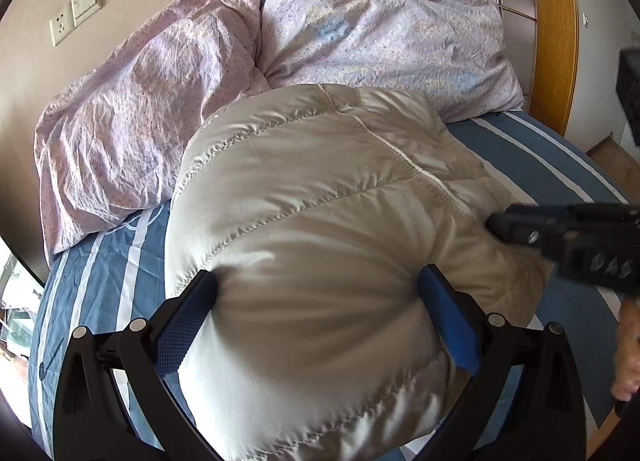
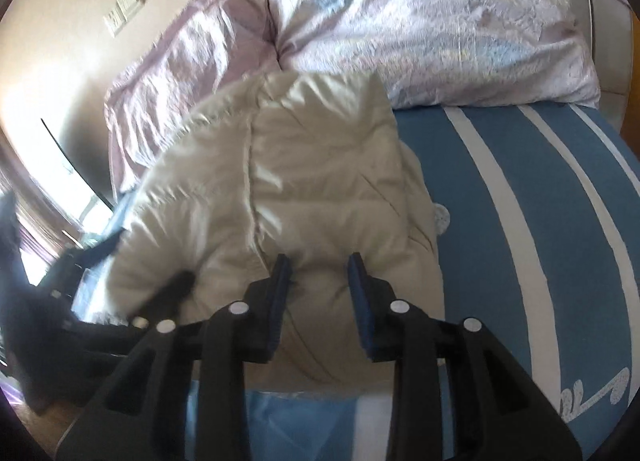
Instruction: Fold large clothes
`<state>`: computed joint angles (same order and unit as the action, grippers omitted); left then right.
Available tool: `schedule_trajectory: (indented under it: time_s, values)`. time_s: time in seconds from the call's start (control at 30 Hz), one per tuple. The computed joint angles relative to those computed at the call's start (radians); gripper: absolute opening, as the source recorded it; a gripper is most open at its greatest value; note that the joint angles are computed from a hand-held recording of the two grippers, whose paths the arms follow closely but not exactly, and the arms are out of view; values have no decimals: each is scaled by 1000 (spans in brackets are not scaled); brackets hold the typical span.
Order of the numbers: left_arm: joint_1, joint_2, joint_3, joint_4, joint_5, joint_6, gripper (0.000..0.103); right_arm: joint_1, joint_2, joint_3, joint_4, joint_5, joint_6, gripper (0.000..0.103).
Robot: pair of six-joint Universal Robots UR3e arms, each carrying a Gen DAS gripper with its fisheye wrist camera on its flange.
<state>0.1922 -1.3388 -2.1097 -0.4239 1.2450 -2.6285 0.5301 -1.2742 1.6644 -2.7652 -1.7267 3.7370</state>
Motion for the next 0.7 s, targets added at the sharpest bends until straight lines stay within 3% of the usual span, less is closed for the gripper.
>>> schedule_trajectory:
  time_s: [0.3,0.4,0.5,0.6,0.7]
  values:
    - [-73,-56,-17,122,87,-18,101,-91,29,157,-219,159,33,31]
    - [-77,-51,-18,123,95,-19,101,-79,17,136,-176,137,30,31]
    - [20,63,-15,-30,-16,1,96,-63,-32,143,-168,108,23,31]
    - [222,246,-73,-123,-198,49,96,-48,-56,176,-224,96,14,33]
    - [299,259,-75,-121,-228,66,97,-44,-19,140,-166,88,13,31]
